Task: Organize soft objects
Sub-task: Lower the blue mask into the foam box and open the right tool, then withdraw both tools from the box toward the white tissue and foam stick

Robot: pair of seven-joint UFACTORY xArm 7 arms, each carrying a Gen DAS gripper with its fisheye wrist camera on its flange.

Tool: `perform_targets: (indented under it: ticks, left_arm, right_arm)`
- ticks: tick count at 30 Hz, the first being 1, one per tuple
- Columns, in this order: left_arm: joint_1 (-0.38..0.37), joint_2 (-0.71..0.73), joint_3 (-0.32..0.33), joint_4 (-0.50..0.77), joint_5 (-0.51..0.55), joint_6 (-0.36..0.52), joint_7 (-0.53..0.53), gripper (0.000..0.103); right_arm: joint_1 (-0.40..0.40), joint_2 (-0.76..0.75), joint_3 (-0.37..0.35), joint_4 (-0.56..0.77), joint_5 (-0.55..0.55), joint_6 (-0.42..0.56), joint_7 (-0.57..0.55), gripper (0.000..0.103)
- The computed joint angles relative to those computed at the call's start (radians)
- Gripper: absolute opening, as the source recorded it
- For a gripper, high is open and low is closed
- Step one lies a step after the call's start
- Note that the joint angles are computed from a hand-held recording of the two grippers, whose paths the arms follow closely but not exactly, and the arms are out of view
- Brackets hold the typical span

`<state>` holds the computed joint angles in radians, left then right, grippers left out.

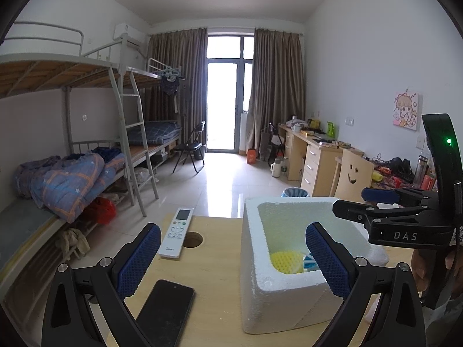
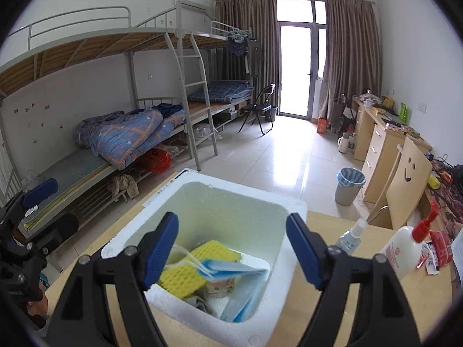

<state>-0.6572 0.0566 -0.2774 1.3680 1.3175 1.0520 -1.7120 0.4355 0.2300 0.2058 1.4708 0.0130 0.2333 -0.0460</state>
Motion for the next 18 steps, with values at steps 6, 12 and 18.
perform_targets:
  ticks: [6,12,18]
  left_arm:
    - [-0.027,0.004,-0.013,0.022,0.008,0.046,0.006,0.100]
    - [-0.060,0.005,-0.028,0.037,0.023,0.091,0.010,0.101]
    - [-0.094,0.014,-0.038,0.062,0.039,0.138,0.017,0.101]
  right_arm:
    - [-0.015,-0.057,0.012,-0.056,0.036,-0.027,-0.017,0.080]
    - [-0.021,-0.135,0.013,-0.142,0.053,-0.067,-0.018,0.081]
    - [-0.023,-0.216,0.014,-0.225,0.096,-0.110,-0.041,0.081]
